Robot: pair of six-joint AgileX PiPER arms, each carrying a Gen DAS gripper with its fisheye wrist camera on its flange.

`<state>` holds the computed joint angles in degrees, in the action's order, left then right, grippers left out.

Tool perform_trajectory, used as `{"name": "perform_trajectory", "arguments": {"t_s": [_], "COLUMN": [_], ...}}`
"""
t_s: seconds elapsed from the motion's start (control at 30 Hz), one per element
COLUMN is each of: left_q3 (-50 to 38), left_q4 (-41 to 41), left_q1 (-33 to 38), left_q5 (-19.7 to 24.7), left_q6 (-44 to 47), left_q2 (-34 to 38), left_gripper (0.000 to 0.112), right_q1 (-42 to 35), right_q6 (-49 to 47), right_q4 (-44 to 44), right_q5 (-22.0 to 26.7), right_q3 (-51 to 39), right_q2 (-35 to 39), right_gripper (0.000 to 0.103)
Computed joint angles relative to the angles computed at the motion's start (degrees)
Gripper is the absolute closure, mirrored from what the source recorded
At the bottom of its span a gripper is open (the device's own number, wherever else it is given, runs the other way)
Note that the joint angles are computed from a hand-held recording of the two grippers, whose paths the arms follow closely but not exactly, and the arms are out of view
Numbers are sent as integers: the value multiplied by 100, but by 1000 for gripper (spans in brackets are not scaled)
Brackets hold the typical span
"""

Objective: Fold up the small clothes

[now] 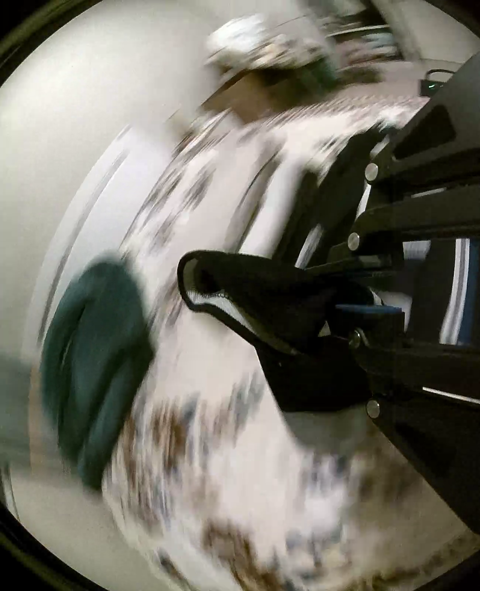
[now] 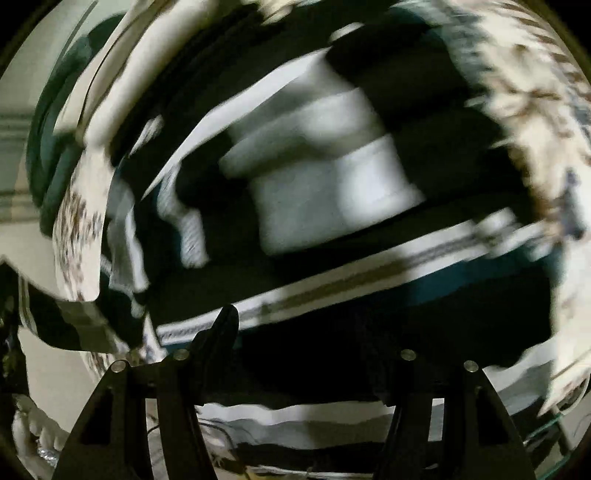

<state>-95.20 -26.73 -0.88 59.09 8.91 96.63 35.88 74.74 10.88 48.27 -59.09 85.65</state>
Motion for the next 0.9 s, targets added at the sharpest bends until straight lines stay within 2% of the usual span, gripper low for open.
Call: {"name": "perform_trajectory", "arguments": {"t_s": [0.1,0.2,0.3,0.4,0.47,0.5,0.57,0.6,0.67,0.77,0.83,0.9], "left_q3": [11,-369,-829,-1484,-1438,-1138,-765,-644,-182,139,252,256], "left_q4": [242,492,846,1538,1721,1665,1575,1580,1757,2212,2522,3192], "left_q1": [-1536,-2746,-3574,-4079,-4077,-3995,-3691,-3456,-3092,-2567,-2160,-1934], "left_q5": [-297,-372,-148,428,530,406,270,252,32,-184,-235,-193], "left_q6": [-494,-972,-1355,-1899,-2110,-2134,-2132,-2143,-2182,-2283,-2233,-2453], "left_q2": [281,784,1253,1781,1766,1557,1247,1069,624,304,223,333], "left_gripper": [104,104,103,99,98,95,66,58,23,16,16,16], "right_q1": [-554,-1240,-2101,-2959,-3521,-3760,-4244,-4487,-4887,-5284,-5146,-4696], "right_q6": [-227,-660,-1448,-2339,-2916,-3157,-3627,-3849,-4241,-4749,-4812,-4629], "right_q4": [-125,-186,-72,187,348,402,535,627,813,1245,1520,1576], "right_q5": [306,628,999,1290,1471,1559,1726,1799,1922,1903,1691,1393], "right_q3": [629,1152,1536,1760,1805,1792,1712,1629,1457,1079,800,455], "right_q2": [-749,-1414,-1902,-2201,-2362,-2425,-2522,-2529,-2493,-2180,-1805,-1368], "right_gripper": [38,38,38,38,35,34,33,33,33,31,31,31]}}
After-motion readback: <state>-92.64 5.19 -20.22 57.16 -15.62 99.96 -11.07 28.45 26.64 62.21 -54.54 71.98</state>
